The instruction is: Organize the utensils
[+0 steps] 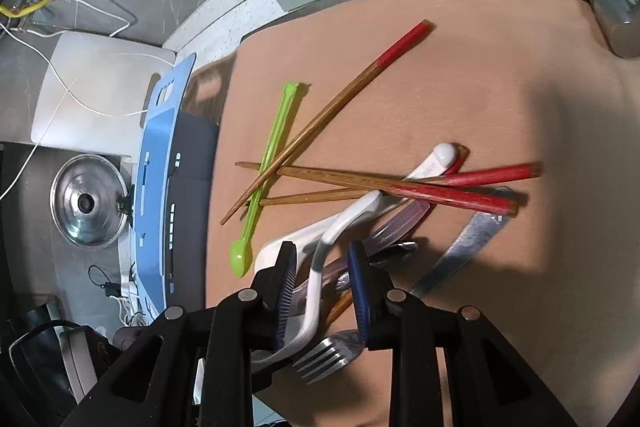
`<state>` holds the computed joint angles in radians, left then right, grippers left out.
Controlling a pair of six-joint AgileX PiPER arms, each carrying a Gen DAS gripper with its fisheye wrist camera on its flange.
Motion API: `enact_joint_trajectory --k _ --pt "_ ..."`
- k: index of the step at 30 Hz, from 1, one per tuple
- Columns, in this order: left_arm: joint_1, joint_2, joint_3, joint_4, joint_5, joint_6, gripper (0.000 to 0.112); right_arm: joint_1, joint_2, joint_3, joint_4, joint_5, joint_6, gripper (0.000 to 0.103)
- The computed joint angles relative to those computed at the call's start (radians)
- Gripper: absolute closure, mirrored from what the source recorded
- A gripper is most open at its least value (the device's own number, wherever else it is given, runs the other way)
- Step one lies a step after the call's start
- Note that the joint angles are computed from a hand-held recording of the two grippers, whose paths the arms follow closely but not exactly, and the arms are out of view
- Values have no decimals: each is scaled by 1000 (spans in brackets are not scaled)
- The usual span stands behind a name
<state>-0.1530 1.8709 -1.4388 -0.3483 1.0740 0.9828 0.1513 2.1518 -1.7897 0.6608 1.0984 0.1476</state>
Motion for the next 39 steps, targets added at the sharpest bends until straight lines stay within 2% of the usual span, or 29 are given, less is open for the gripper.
enact_joint_trajectory --k 3,9,11,14,19,27,32,39 --pt "-1 10 -14 -16 8 6 102 -2 10 14 54 10 -19 79" --pt "8 -22 30 -44 7 20 102 21 7 28 30 -17 -27 79" --pt "13 -24 33 -53 10 22 102 22 9 33 42 -19 -46 89" --pt "24 -24 34 -67 12 40 102 23 12 57 66 -37 -65 95" --pt "17 -38 41 -61 14 31 104 37 5 49 44 -44 -48 95" --pt "40 -69 54 -110 50 71 103 11 -76 137 68 -45 -64 95" --pt "22 -50 50 -134 63 82 103 -37 -109 226 144 -48 -95 94" --pt "-42 -32 34 -161 57 92 103 -84 -215 373 127 -103 -98 94"
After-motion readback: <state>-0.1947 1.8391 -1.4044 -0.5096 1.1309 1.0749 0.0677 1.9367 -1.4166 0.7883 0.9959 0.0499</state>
